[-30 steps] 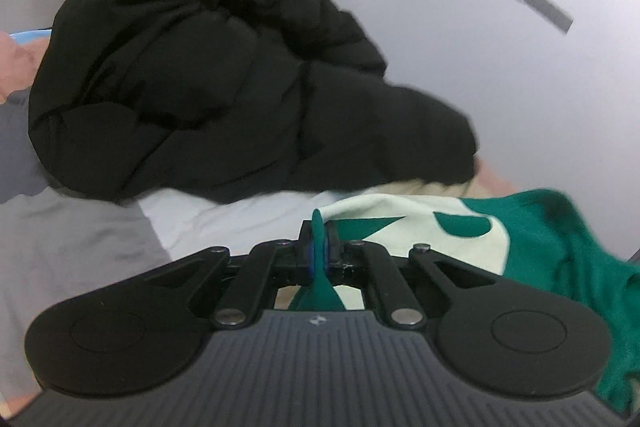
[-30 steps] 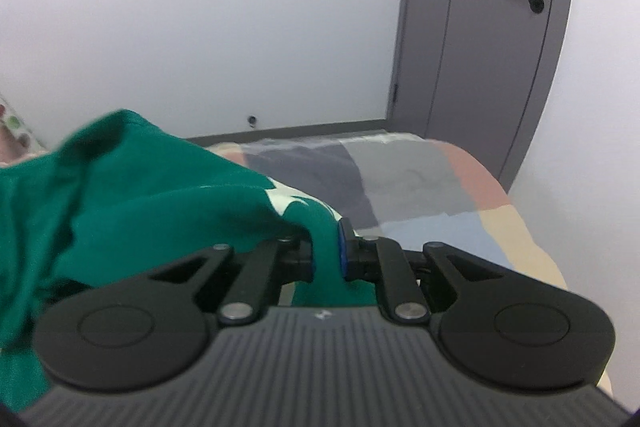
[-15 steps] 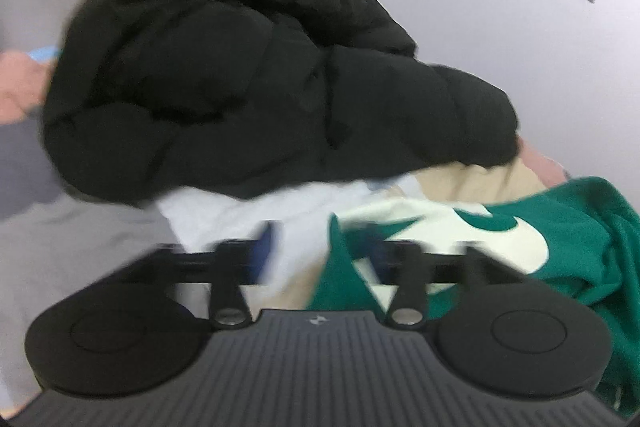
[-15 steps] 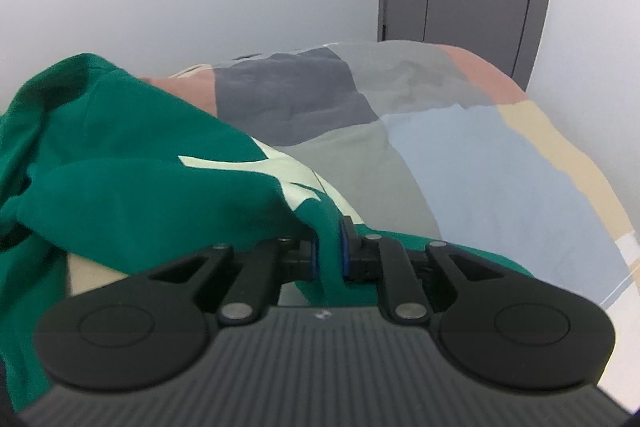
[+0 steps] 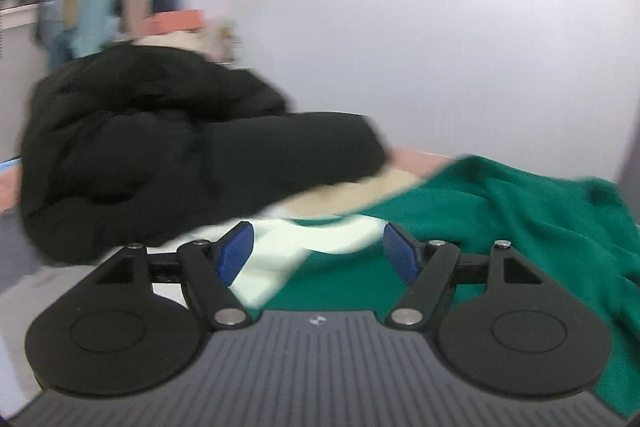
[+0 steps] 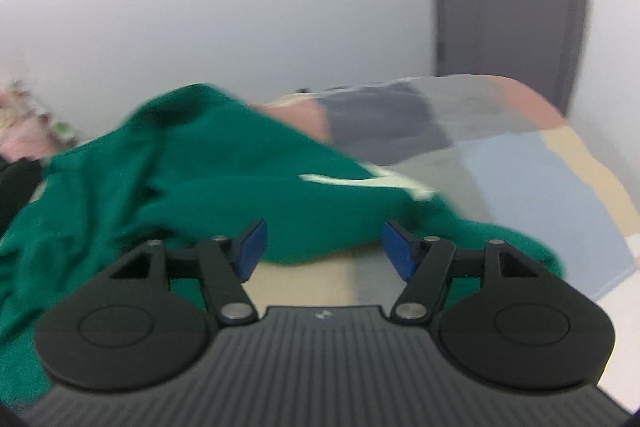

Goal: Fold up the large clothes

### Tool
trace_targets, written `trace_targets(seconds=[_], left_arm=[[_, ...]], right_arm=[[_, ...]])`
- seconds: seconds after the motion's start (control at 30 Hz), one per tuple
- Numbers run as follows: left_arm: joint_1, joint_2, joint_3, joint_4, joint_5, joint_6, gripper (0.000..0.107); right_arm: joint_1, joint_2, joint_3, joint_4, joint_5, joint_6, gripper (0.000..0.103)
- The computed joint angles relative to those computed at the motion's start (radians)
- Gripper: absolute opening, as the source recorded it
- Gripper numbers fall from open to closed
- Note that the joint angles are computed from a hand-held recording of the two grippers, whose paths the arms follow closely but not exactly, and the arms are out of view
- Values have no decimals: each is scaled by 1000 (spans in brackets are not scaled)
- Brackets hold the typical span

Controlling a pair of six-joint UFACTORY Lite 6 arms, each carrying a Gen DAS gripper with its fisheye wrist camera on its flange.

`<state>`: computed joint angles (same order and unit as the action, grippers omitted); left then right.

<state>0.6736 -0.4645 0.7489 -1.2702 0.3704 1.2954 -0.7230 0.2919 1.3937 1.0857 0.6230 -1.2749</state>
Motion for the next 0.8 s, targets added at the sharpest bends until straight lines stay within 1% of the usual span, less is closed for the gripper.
trace_targets(seconds=[0.13, 0.17, 0.27, 0.33, 0.37, 0.4, 0.43, 0.47, 0.5, 0.57, 0.67, 0.77, 0.8], left_arm=[[-77, -50, -42, 82, 70, -131, 76], [-100, -55, -52, 94, 72, -157, 76], [-98, -36, -70, 50, 146, -115, 76], [-82, -7, -69, 32, 202, -109, 76], [-86, 6, -71, 18, 213, -104, 76], [-82, 27, -73, -6, 218, -75, 76], [-74, 33, -81, -13, 224, -59, 76], [-82, 48, -84, -20, 215, -48, 76], [-100, 68, -82, -22, 199, -46, 76], [-133, 124, -77, -80, 163, 11, 76], [-143, 203, -66, -145, 152, 90, 76], [-135, 240, -65, -181, 160, 125, 76], [-133, 248, -65, -194, 157, 136, 76]], right_arm=[[107, -142, -125, 11, 24, 3, 66], [145, -171, -151, 10, 24, 10, 66], [276, -248, -231, 0, -7, 50, 66], [370, -271, -270, -5, -38, 82, 66], [420, -276, -289, -3, -57, 92, 66], [468, -275, -303, 5, -81, 96, 71], [516, -267, -317, 23, -111, 88, 76], [560, -252, -327, 55, -142, 64, 87], [603, -231, -334, 96, -176, 33, 88], [684, -183, -328, 133, -238, 17, 88], [773, -88, -296, 228, -328, -55, 88], [851, 23, -246, 458, -440, -263, 88], [866, 68, -215, 497, -465, -286, 89]])
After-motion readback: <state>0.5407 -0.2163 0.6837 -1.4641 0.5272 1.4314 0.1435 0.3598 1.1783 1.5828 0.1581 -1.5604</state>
